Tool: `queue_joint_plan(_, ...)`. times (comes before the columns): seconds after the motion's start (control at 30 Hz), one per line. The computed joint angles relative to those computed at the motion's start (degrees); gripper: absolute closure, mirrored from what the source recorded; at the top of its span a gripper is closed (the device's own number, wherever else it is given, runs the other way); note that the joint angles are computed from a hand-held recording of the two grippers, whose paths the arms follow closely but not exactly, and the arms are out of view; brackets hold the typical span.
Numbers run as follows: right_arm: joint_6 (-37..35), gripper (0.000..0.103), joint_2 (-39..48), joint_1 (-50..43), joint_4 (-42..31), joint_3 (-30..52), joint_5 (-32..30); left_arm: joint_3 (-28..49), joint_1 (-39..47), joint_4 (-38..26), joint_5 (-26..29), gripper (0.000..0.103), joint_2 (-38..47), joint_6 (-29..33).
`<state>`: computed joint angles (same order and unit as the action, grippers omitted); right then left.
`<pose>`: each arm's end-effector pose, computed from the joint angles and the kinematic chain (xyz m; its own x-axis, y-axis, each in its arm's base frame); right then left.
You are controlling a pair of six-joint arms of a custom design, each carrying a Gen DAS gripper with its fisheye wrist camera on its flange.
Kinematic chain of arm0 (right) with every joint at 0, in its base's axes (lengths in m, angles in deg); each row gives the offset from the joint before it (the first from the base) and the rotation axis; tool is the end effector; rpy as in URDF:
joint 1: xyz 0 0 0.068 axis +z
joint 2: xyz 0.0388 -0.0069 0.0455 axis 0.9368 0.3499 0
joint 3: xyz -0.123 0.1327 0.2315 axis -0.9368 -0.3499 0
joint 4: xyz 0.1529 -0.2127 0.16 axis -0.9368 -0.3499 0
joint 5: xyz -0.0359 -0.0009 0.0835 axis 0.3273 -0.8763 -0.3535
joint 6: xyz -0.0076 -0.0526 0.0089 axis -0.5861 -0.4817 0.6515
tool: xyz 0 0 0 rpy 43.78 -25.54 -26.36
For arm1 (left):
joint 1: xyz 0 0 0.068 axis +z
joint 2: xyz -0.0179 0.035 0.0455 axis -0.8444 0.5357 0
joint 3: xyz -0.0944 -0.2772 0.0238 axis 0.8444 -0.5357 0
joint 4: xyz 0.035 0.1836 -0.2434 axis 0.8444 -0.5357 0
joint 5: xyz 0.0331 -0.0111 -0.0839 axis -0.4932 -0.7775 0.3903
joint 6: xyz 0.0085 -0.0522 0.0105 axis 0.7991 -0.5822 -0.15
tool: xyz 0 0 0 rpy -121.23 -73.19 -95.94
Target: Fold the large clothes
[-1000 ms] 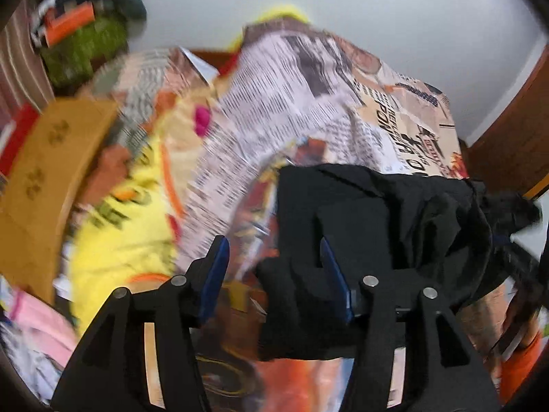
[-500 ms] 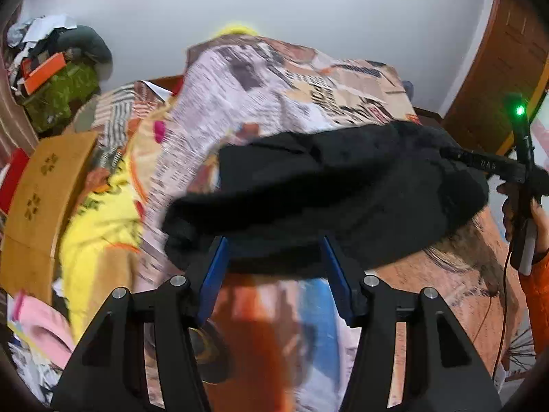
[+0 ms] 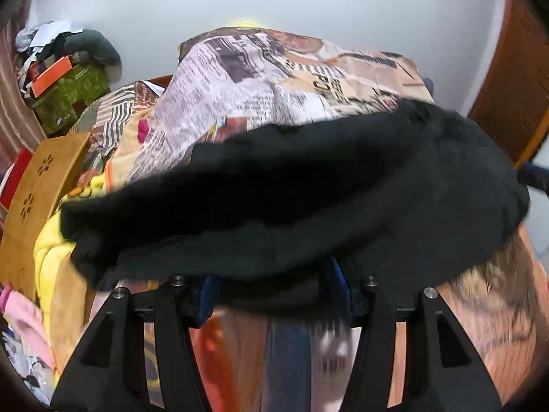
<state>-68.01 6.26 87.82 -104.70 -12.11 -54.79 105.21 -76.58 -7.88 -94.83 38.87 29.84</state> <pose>0.2202 0.0787 0.3460 -0.7233 -0.3409 -0.6005 -0.4702 0.8800 0.0669 0.1626 -0.0467 0.2838 -0.7806 -0.1228 -0.6128 -0.1269 0.9912 -0.0369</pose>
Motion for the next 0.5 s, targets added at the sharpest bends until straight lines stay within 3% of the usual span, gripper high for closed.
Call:
queue_joint_plan(0.17,1.92,0.064,5.5,2.58,4.85,1.15,-1.12,4.86,5.73,9.4,1.0,0.049,14.28,4.26)
queue_joint_plan(0.37,2.26,0.064,16.23,6.7,10.54,3.66,4.49,8.56,11.24,16.45,3.9,0.049,25.07,5.89)
queue_joint_plan(0.43,1.91,0.059,18.24,5.84,11.77,3.78,3.35,8.58,14.44,18.24,8.0,0.045,28.28,6.63)
queue_joint_plan(0.5,1.48,0.047,18.21,4.85,12.65,3.24,3.7,7.31,17.26,19.89,11.97,0.031,29.82,6.11)
